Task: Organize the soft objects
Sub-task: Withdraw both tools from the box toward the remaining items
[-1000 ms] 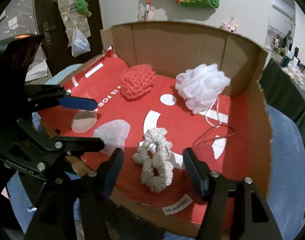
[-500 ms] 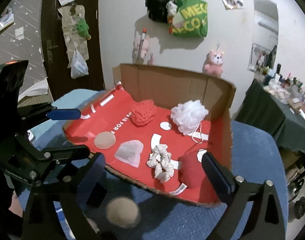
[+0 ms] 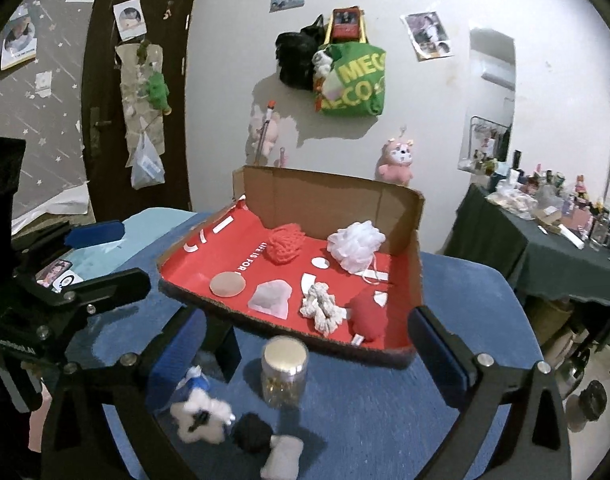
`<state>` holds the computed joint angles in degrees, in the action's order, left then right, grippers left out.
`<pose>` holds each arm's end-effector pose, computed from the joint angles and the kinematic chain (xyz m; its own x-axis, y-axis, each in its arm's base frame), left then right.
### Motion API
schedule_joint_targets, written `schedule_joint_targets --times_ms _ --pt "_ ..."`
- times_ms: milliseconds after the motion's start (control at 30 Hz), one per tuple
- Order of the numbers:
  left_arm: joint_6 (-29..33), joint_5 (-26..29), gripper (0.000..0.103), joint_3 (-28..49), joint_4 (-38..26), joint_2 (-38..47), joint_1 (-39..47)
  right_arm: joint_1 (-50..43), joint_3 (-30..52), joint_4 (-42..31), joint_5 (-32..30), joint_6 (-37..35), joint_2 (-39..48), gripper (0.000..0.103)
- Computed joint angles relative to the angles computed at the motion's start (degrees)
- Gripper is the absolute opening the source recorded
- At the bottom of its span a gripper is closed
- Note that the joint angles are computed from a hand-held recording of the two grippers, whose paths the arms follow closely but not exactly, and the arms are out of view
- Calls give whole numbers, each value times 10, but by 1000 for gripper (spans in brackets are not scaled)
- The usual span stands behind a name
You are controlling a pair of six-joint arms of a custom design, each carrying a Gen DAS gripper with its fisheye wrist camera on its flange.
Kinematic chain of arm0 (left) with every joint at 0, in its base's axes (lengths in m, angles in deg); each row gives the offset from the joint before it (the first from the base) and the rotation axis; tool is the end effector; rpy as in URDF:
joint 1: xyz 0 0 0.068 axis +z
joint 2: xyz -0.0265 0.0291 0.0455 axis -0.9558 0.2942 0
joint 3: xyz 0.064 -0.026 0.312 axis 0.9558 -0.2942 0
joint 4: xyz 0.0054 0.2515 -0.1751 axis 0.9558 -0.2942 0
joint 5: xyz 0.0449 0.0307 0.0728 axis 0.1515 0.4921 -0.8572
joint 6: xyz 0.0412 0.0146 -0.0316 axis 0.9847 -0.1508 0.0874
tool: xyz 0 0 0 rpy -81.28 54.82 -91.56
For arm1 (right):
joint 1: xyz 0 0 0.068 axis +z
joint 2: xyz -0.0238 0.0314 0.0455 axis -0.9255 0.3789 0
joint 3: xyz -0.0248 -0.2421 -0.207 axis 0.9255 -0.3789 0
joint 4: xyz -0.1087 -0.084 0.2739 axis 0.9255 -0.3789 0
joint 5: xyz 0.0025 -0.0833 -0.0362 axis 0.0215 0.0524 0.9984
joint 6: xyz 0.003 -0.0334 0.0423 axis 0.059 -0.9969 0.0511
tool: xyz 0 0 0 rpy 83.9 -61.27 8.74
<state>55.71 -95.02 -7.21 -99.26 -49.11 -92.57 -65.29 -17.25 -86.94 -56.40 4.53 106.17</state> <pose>0.1672 -0.0501 0.2963 -0.4309 -0.0204 -0.9022 0.0374 0.9985 -0.0404 0.2664 0.0297 0.2858 -0.3322 -0.3455 -0.8777 -0.6399 0.7662 -0.0594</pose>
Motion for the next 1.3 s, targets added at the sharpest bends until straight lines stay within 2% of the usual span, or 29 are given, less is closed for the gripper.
schedule_joint_targets --times_ms 133,400,633,933,1300 --pt "-31 -64 98 -21 -17 -31 -55 -21 -40 7 -10 7 -48 103" --pt "-80 -130 98 -70 -49 -77 -117 -45 -121 42 -1 32 -108 103" --pt "-109 -107 98 -109 -68 -94 -104 -51 -173 74 8 40 -102 103" --pt "-121 -70 98 -141 -52 -63 -74 -44 -208 113 36 38 -55 103" --pt "-90 -25 98 -159 -7 5 -24 -23 -222 163 94 27 -7 103"
